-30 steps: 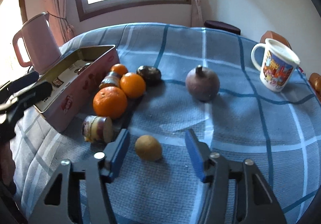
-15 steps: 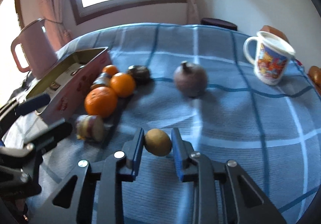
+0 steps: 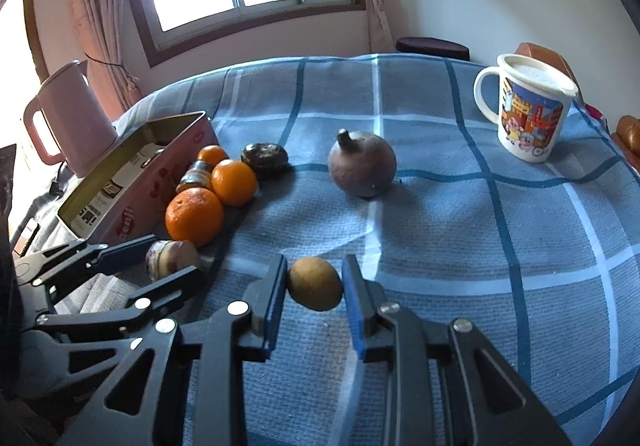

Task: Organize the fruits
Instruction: 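Grasp the cut fruit piece with the left tool while the right tool holds the kiwi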

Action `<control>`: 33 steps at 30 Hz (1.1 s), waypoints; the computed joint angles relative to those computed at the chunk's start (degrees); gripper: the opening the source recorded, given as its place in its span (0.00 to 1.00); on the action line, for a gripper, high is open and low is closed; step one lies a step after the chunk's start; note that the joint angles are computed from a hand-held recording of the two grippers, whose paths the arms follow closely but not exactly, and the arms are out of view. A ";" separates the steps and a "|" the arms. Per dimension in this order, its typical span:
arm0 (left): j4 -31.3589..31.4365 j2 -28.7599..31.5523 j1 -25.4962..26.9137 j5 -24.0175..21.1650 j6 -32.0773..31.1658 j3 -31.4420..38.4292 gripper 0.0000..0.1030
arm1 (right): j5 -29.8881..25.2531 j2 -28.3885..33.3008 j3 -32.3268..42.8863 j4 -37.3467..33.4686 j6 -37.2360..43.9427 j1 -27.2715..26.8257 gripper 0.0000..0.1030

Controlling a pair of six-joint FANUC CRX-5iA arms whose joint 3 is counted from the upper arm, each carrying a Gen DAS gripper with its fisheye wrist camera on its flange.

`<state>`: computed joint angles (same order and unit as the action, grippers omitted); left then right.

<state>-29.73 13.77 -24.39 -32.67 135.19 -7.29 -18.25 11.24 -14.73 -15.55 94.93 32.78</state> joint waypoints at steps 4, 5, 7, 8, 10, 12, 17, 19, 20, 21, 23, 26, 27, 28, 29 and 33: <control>3.22 1.12 1.15 -0.35 -2.23 0.53 0.43 | -0.36 0.11 0.24 -0.35 0.47 -0.02 0.29; 3.14 1.20 1.15 -0.53 -2.02 0.65 0.43 | -0.36 0.11 0.24 -0.35 0.47 -0.02 0.29; 2.89 1.39 1.05 -0.77 -1.85 0.88 0.43 | -0.36 0.15 0.14 0.39 -0.11 0.14 0.29; 2.86 1.38 1.03 -0.81 -1.86 0.89 0.43 | -0.28 0.13 0.01 0.91 -0.55 0.28 0.29; 3.67 0.98 1.48 0.19 -2.33 0.15 0.42 | 0.23 0.08 -0.48 2.48 -2.02 0.62 0.29; 4.61 0.64 1.98 1.29 -2.97 -0.54 0.42 | 1.09 -0.15 -1.14 3.71 -3.25 0.88 0.29; 0.85 -0.48 0.80 1.59 0.22 -0.84 0.42 | 3.15 -0.87 -2.73 5.85 -5.41 1.32 0.29; -0.45 -0.85 0.37 1.76 1.24 -0.97 0.42 | 3.63 -1.06 -3.18 6.72 -6.22 1.48 0.29; -0.92 -0.86 0.23 1.68 1.73 -0.86 0.42 | 4.09 -1.25 -3.54 7.13 -6.55 1.57 0.29; -1.41 -1.04 0.11 1.73 2.28 -0.95 0.42 | 4.47 -1.41 -3.79 7.22 -6.57 1.64 0.29; -1.84 -1.37 0.10 2.00 2.76 -1.20 0.42 | 5.54 -1.68 -4.68 9.08 -8.40 1.92 0.29; -3.95 -1.79 -0.55 1.82 5.00 -1.19 0.42 | 6.58 -2.04 -5.26 9.36 -8.48 2.06 0.29; -5.14 -2.00 -0.94 1.58 6.18 -1.15 0.42 | 7.12 -2.22 -5.73 10.13 -9.26 2.18 0.29; -5.88 -2.10 -1.20 1.46 6.87 -1.11 0.42 | 7.47 -2.37 -5.99 10.42 -9.51 2.25 0.29; -6.92 -2.30 -1.57 1.24 7.85 -1.11 0.42 | 7.90 -2.50 -6.27 10.79 -9.85 2.31 0.29; -10.13 -2.77 -2.83 0.36 10.85 -0.93 0.42 | 9.46 -3.04 -7.57 12.83 -11.78 2.51 0.29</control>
